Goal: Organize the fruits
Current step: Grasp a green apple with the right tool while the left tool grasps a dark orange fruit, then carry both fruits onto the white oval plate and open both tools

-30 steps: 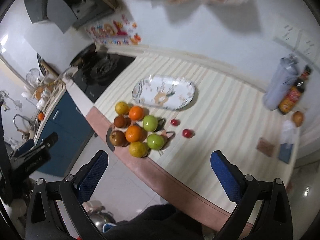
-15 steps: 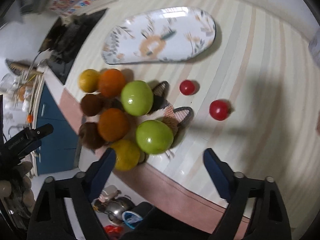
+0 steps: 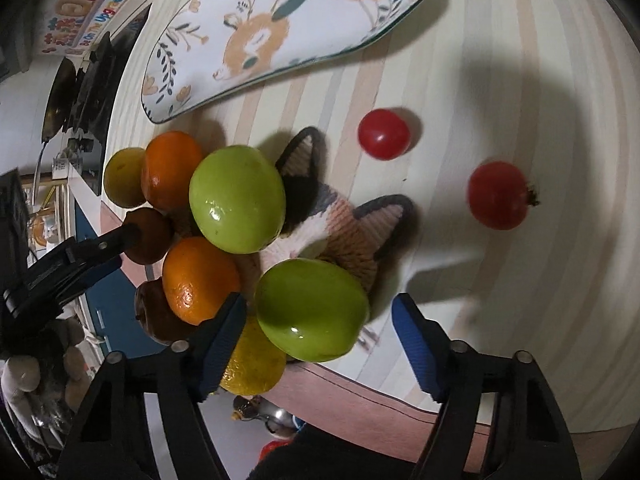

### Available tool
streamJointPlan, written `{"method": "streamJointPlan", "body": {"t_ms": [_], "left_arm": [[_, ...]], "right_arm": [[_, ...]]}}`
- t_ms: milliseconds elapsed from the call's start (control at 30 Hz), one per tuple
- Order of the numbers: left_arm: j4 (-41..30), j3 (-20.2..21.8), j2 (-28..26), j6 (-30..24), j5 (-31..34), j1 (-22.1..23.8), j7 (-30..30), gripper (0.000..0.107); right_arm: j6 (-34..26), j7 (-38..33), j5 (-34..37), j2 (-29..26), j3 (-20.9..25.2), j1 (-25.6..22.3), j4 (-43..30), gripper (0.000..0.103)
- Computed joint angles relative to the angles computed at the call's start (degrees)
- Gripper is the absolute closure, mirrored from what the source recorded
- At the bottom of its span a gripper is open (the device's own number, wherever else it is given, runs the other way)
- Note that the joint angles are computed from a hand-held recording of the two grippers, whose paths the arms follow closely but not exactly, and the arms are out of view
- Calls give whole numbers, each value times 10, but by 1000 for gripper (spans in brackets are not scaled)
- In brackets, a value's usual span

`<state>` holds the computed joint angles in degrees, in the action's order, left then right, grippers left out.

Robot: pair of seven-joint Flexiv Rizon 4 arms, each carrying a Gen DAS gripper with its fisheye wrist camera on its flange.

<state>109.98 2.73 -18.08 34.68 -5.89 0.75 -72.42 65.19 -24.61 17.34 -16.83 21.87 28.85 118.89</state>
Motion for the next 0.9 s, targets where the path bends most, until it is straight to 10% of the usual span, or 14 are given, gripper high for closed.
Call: {"method": "streamJointPlan", "body": {"t_ms": [200,567,900], "left_arm": [[0,-3,-12,0,2,-1,13,55],[44,-2,31,58,1,-5,39,57],[-26,-26,65,-28,-99,4,100,57]], "right_arm": [[-10,-13,-7,-23,1,4,-21,37],[-39,38,-93,-20,-23,31,-23,40],[-8,92,-182,23,-72,15,-28,40]]}}
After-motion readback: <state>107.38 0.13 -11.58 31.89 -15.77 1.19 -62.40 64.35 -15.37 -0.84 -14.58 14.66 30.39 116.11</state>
